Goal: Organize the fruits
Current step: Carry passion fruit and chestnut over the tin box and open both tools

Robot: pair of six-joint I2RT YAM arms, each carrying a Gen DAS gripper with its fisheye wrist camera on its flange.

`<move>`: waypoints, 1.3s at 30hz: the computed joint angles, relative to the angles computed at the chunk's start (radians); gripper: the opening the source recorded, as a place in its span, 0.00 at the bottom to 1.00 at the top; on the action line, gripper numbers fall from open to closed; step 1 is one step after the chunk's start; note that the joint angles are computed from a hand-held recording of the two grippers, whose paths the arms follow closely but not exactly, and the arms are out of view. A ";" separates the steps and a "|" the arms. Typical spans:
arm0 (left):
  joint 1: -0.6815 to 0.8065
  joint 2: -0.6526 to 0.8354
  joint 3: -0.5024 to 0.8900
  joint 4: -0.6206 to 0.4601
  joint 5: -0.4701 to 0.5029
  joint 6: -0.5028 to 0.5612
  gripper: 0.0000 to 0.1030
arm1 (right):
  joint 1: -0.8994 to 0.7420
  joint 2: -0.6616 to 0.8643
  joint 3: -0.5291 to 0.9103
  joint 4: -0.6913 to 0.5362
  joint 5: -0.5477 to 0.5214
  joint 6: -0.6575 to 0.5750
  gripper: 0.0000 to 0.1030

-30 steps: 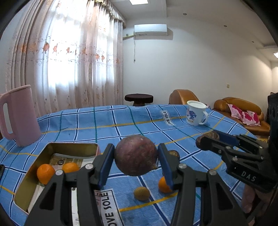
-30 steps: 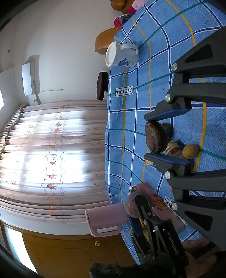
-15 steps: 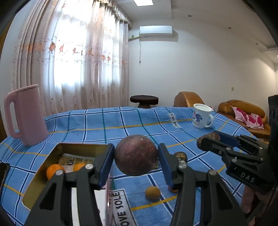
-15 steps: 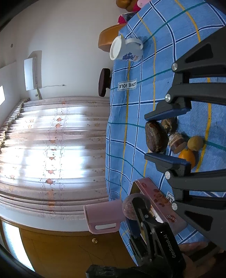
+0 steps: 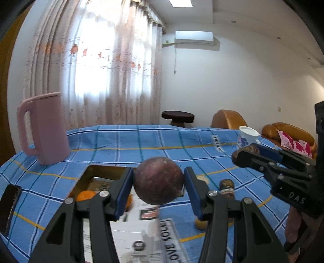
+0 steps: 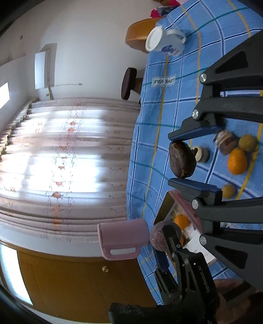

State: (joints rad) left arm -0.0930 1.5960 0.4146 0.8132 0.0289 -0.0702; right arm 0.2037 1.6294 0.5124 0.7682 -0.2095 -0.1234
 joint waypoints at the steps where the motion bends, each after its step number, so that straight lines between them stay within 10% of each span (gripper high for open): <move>1: 0.014 -0.002 0.001 -0.004 0.005 -0.001 0.52 | 0.015 0.001 0.014 -0.011 0.003 0.000 0.39; 39: 0.315 0.118 0.102 -0.183 0.140 0.068 0.52 | 0.334 0.360 0.398 -0.293 0.061 -0.013 0.39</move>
State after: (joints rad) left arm 0.2215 1.7137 0.5168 0.6302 0.1692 -0.0021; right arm 0.5375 1.9896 0.9101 0.4753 -0.1481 -0.1367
